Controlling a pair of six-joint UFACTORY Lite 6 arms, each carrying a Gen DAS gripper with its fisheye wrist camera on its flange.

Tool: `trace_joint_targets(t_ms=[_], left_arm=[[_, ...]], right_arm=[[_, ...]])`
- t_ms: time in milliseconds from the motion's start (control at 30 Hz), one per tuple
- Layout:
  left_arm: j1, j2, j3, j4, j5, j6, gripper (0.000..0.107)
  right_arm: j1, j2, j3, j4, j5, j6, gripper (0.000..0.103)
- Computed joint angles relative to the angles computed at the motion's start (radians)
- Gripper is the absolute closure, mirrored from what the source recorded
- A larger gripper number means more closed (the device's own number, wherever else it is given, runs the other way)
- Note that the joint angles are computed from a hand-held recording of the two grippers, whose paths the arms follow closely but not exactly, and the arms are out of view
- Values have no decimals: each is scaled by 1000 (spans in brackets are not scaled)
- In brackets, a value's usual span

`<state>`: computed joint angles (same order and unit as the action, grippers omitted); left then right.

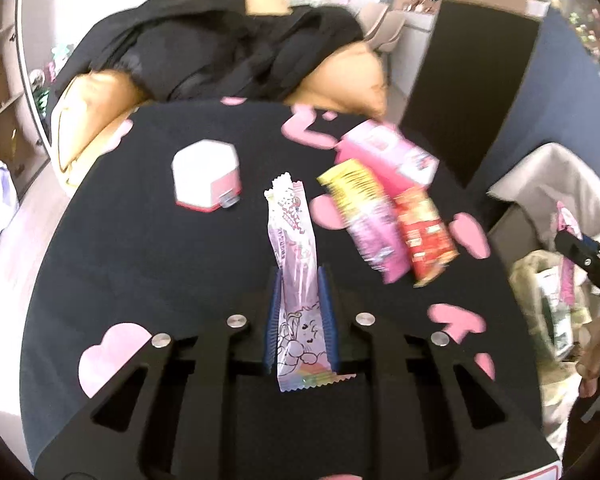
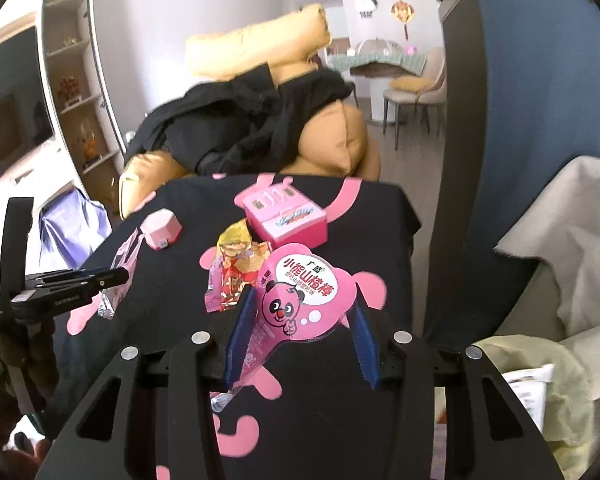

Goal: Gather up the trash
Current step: 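Grasp the pink-white candy wrapper with the left gripper while the right gripper lifts the lollipop, then carry the wrapper into the trash bag and open the left gripper while the right gripper carries the lollipop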

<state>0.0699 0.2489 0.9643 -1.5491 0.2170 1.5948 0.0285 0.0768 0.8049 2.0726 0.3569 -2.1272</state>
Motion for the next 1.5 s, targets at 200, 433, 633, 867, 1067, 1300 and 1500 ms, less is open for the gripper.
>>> trace_joint_targets(t_ms=[200, 433, 633, 867, 1067, 1300, 1500], left_arm=[[-69, -235, -159, -62, 99, 10, 89], [-280, -379, -163, 60, 71, -178, 89], [-476, -292, -54, 134, 21, -309, 89], [-687, -116, 77, 145, -49, -338, 89], [-730, 70, 190, 83, -9, -303, 89], [-784, 269, 344, 116, 42, -324, 89], [-826, 459, 545, 278, 53, -506, 89]], right_arm=[[-124, -270, -176, -97, 45, 33, 59], [-380, -455, -281, -335, 167, 154, 59], [-587, -487, -300, -440, 285, 149, 59], [-794, -464, -314, -473, 392, 34, 59], [-916, -349, -279, -466, 441, -69, 59], [-1023, -261, -217, -468, 467, -111, 59], [-1056, -142, -151, -460, 447, -124, 59]])
